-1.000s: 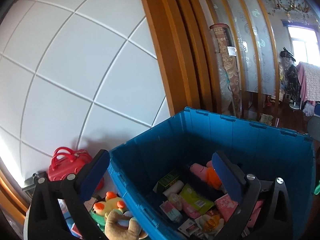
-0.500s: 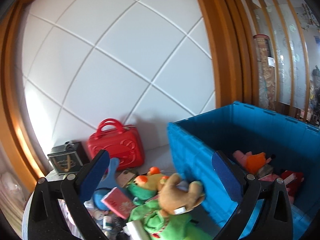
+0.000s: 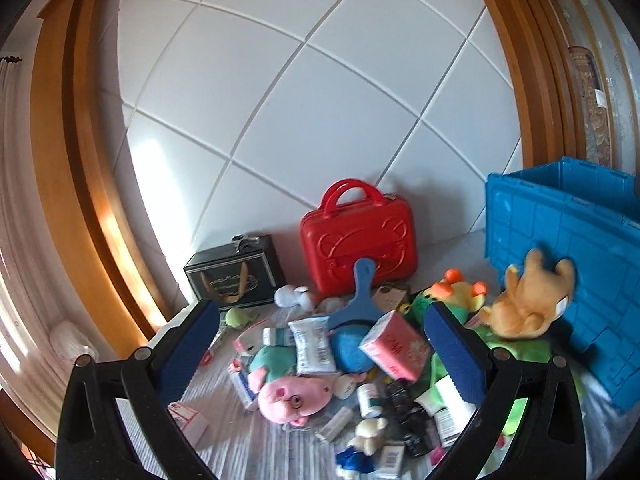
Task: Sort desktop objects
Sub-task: 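Move both open tools back over the pile on the bed, then grasp the white wipes packet with the left tool while the right grasps a pink tissue pack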
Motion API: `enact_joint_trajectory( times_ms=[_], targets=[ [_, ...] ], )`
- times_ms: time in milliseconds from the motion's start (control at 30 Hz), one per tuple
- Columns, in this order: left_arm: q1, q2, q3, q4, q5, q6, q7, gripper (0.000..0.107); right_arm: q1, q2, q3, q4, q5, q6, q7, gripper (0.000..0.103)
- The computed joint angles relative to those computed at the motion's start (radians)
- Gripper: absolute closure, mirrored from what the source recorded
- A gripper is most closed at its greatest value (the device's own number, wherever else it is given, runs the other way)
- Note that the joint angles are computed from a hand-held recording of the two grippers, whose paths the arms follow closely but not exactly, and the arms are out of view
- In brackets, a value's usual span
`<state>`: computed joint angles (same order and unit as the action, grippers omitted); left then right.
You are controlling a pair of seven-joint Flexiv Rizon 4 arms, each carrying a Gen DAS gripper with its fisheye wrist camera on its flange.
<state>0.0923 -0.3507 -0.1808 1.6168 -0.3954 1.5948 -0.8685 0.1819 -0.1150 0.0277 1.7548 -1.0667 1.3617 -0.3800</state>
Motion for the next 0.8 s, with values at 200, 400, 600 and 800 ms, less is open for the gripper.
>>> enact_joint_trajectory(
  times_ms=[200, 400, 600, 800],
  targets=[
    [0.099, -0.072, 0.001, -0.032, -0.011, -0.044, 0.075, 0.004, 0.077, -0.218, 0.056, -0.142, 0.210, 0.007, -0.194, 0.011],
    [0.039, -0.185, 0.116, -0.180, 0.033, -0.157, 0.001, 0.004, 0.057, -0.435, 0.199, -0.351, 0.493, -0.117, -0.570, 0.011],
    [0.007, -0.349, 0.101, -0.389, 0.077, -0.292, 0.012, 0.004, 0.047, -0.568, 0.245, -0.552, 0.655, -0.284, -0.779, 0.011],
    [-0.061, -0.615, 0.191, -0.788, 0.148, -0.558, -0.136, 0.004, 0.059, -0.717, 0.263, -0.802, 0.765, -0.448, -0.969, 0.011]
  ],
)
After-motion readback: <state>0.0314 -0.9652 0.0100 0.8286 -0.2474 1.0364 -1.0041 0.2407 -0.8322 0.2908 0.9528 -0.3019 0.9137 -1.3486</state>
